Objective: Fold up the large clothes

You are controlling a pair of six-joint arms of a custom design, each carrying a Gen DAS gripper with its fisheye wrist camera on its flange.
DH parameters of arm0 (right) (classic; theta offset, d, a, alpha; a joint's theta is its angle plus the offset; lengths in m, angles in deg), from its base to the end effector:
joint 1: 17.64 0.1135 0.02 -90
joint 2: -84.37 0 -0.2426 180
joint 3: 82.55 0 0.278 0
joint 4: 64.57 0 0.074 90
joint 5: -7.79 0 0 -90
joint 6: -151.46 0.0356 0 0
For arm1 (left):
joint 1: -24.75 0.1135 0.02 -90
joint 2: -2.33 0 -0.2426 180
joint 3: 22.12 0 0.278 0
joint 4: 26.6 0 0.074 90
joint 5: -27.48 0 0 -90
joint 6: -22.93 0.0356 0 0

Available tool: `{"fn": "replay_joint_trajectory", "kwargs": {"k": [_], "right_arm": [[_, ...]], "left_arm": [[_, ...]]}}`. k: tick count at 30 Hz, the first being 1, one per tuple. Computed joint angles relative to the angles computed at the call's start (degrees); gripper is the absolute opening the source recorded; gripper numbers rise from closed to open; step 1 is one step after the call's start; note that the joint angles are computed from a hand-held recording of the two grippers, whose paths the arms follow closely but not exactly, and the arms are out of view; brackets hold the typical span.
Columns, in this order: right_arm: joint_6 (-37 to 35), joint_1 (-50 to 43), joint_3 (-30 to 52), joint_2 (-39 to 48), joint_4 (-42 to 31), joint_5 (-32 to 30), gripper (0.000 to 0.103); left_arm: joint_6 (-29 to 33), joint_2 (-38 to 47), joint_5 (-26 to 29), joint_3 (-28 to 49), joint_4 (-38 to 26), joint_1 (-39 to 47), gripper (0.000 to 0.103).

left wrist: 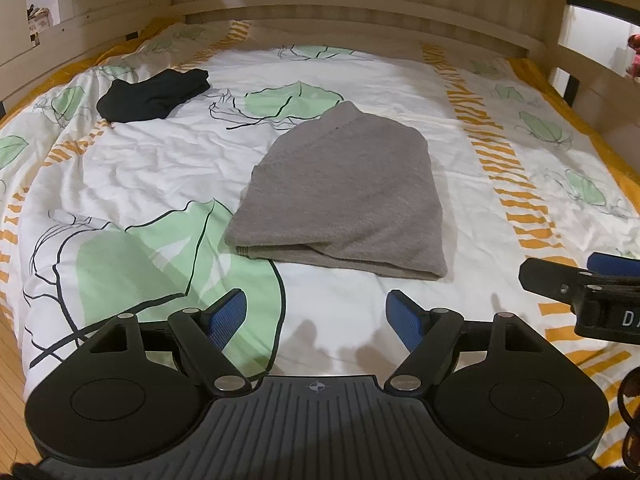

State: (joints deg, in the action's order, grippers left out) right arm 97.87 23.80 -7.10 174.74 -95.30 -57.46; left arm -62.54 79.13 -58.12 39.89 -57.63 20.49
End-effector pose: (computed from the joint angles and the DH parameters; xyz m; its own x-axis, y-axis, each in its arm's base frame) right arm 0.2831 0.2301 0.2085 -0.6579 0.1382 -0.7403 0.0110 0.9847 0.1740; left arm 0.3086 -0.0257 0.2002 -0.7029 0.1313 -0.6991 0.1835 0.9830 0.0002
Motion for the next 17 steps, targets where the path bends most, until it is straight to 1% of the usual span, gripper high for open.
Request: {"fn": "replay_joint_trajectory", "kwargs": {"k": [17], "right_arm": [[0.9, 0.6, -0.1, 0.7, 0.5, -0.5, 0.103]], "left_arm": [[0.9, 0.4, -0.5, -0.2, 0.8, -0.2, 0.076]]}}
